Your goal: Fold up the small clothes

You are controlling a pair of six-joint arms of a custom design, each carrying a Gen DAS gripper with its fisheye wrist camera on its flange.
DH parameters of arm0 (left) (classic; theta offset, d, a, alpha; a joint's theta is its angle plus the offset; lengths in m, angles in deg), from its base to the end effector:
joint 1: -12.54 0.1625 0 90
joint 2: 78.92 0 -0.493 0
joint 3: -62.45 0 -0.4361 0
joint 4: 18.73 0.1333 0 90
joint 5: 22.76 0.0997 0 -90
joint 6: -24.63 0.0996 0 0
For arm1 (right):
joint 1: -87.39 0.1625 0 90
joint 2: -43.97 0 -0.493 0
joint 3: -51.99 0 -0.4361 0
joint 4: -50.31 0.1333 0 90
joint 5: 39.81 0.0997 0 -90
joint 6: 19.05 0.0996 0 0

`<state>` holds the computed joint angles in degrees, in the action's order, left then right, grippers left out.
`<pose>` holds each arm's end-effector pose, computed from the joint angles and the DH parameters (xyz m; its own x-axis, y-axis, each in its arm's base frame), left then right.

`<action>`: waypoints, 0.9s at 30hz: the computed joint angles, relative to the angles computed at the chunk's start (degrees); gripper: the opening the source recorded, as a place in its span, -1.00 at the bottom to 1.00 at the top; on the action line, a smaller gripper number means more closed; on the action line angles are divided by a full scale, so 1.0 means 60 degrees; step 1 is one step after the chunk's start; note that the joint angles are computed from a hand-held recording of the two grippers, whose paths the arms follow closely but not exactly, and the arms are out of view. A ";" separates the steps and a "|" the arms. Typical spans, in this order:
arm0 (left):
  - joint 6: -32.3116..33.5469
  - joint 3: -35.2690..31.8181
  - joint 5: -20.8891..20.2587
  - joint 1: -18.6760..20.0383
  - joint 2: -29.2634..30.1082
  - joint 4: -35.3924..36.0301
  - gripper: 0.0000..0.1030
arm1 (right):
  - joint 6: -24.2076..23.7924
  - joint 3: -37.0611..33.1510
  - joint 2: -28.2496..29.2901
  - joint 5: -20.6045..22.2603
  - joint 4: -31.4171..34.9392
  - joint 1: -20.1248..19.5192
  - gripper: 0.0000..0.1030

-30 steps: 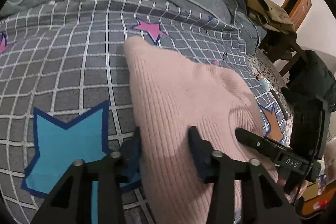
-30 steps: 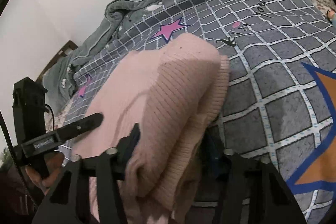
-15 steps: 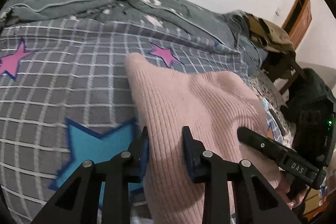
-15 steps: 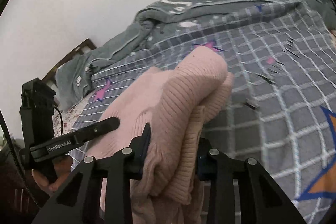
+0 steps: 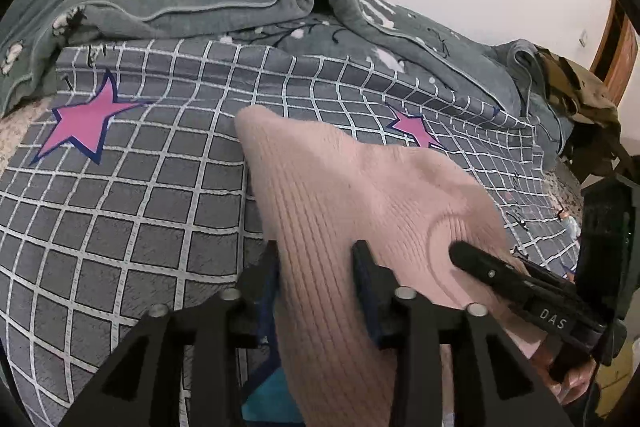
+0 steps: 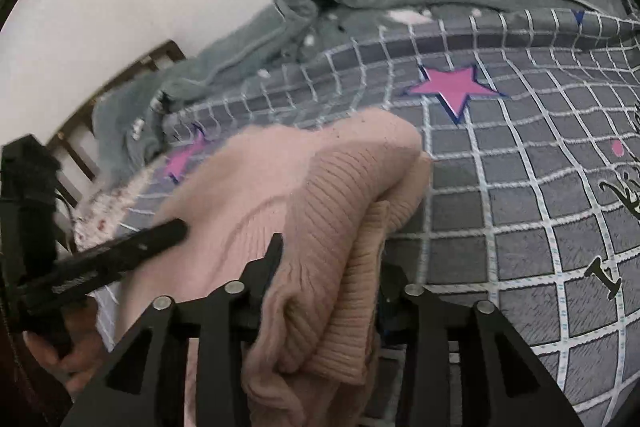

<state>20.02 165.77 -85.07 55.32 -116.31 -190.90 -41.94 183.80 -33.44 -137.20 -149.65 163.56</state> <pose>-0.3844 -0.6004 0.0069 -0.7512 0.5074 -0.4222 0.6464 0.6951 -0.3146 -0.0023 -0.5135 0.3154 -0.9163 0.0997 0.3878 -0.2401 0.6382 -0.7315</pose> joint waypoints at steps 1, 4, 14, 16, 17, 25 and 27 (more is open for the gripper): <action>0.0166 0.0058 0.0172 -0.0061 0.0045 -0.0143 -0.11 | -0.0070 0.0043 0.0007 -0.0149 -0.0115 -0.0030 -0.11; 0.0298 0.0346 0.0662 -0.0290 0.0055 -0.0467 0.01 | -0.0550 0.0321 0.0064 -0.0789 -0.0946 0.0122 -0.09; -0.0209 0.1639 0.0818 -0.0949 -0.0624 -0.0408 0.23 | -0.1547 0.1167 0.0135 -0.2480 -0.2613 0.0736 -0.09; -0.0323 0.1850 0.0967 -0.1116 -0.0750 -0.0418 0.23 | -0.1440 0.1401 -0.0155 -0.2511 -0.2511 0.0797 -0.08; -0.0472 0.1961 0.0976 -0.1199 -0.0868 -0.0420 0.23 | -0.1428 0.1562 -0.0368 -0.2506 -0.2499 0.0847 -0.08; -0.1750 0.2543 0.1896 -0.2173 -0.1699 -0.0018 0.31 | -0.1159 0.2478 -0.1799 -0.2914 -0.2548 0.1713 -0.06; -0.2247 0.2635 0.1938 -0.2384 -0.1960 0.0276 0.34 | -0.0979 0.2602 -0.2188 -0.3297 -0.2337 0.2142 0.01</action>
<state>6.53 181.58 -73.45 41.02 -128.07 -189.25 -47.82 199.41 -46.57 -156.99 -163.67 176.41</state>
